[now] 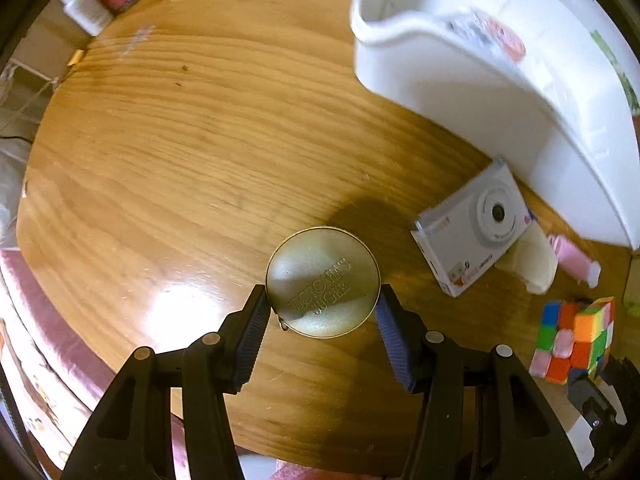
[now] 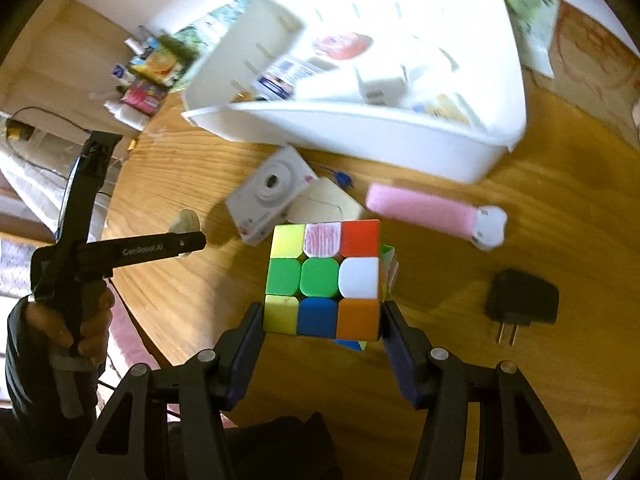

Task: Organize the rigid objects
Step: 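Lift the compact and Rubik's cube and carry both over the white tray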

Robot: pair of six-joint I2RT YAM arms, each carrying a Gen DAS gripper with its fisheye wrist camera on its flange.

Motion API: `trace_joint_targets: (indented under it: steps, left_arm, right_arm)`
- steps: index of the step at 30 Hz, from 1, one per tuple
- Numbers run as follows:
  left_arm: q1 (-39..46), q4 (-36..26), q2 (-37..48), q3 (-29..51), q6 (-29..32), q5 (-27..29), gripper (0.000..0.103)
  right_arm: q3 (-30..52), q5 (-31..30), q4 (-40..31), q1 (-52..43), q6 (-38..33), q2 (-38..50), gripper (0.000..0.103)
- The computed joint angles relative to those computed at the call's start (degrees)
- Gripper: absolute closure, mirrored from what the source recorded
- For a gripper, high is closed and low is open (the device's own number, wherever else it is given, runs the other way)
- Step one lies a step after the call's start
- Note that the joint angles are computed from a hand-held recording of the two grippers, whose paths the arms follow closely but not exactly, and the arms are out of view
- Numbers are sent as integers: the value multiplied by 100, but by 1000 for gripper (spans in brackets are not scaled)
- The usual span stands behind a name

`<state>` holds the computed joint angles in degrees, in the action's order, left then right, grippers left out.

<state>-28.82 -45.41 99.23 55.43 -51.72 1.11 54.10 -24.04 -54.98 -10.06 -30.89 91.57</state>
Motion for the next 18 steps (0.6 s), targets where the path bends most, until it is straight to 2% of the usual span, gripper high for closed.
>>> trace_joint_targets:
  steps: [6, 10, 11, 13, 18]
  left_arm:
    - [269, -482, -491, 242, 6, -361, 45]
    - [350, -847, -640, 684, 36, -712, 45]
    - [278, -846, -402, 946, -41, -801, 45]
    - [116, -1071, -405, 1219, -186, -1047, 45]
    - [-169, -1123, -382, 1635, -315, -1435, 45]
  right_arm:
    - [330, -196, -226, 84, -209, -102, 45]
    - [630, -404, -427, 68, -436, -241, 45]
    - [692, -458, -433, 70, -470, -272, 45]
    - [758, -556, -413, 45, -542, -384, 45]
    - [855, -805, -176, 95, -503, -622, 45]
